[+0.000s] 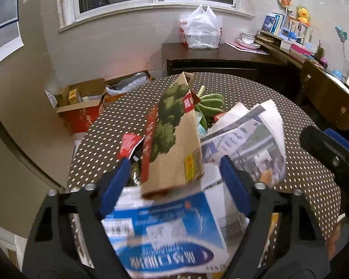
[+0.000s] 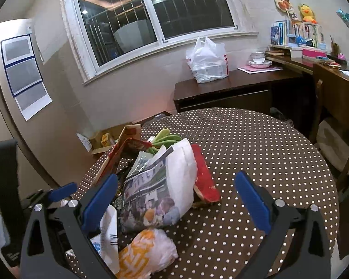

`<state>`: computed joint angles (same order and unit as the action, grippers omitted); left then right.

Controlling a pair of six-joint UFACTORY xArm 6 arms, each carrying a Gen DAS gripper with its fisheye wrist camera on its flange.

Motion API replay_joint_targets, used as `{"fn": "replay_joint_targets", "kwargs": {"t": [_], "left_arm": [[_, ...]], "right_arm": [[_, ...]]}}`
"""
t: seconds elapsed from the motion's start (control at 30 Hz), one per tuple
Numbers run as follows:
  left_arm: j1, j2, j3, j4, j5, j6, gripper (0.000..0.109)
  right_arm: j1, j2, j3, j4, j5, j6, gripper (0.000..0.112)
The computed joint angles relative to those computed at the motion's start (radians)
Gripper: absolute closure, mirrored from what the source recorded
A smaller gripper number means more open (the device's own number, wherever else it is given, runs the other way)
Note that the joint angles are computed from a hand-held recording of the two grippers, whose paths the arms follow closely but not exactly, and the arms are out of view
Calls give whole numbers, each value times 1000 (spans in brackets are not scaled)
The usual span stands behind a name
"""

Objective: Collect trash
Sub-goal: 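Grasp the brown cardboard vegetable box with the left gripper while the right gripper grasps the blue-white box, then lift the cardboard box with the left gripper while the right gripper lifts the blue-white box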

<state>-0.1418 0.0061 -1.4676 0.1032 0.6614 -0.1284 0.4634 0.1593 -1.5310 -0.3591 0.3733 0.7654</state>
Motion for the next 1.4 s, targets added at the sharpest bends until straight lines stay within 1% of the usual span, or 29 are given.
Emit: {"fn": "replay_joint_targets", "kwargs": {"t": [0.03,0.07,0.13,0.2,0.23,0.37,0.43,0.5,0.6,0.67,0.8,0.93,1.03,1.27,1.4], "left_arm": [[1,19,-19,-11,7,5,42],[4,43,-47,-32,22,15,51],[11,62,-66,-47,27,12,56],[16,67,-69,-73,27,29,69],[19,73,-75,-87,29,33,73],[38,60,-54,-111,15,23,82],[44,50,-38,-105,-2,6,83],[51,38,-20,-127,-22,15,91],[51,20,7,-134,-51,24,97],[55,4,25,-140,-71,24,100],[69,-38,71,-173,-122,33,103],[80,-65,102,-235,-145,70,104],[85,-86,130,-241,-171,61,105],[94,-137,190,-302,-230,105,106],[100,-160,219,-319,-257,105,106]], "right_arm": [[-1,11,-12,14,3,-15,14],[-1,17,-17,26,5,-27,14],[-2,36,-36,70,8,-71,14],[-1,44,-44,87,7,-89,14],[1,49,-51,92,11,-94,14],[7,61,-66,121,19,-125,14],[12,60,-64,118,19,-123,14],[18,58,-62,116,19,-123,14],[28,62,-68,152,21,-163,14],[37,68,-80,169,27,-192,14],[51,82,-100,167,41,-201,14],[60,88,-105,154,47,-190,14],[68,95,-113,154,54,-195,14],[85,101,-123,149,62,-205,14],[90,103,-125,145,69,-204,14]]}}
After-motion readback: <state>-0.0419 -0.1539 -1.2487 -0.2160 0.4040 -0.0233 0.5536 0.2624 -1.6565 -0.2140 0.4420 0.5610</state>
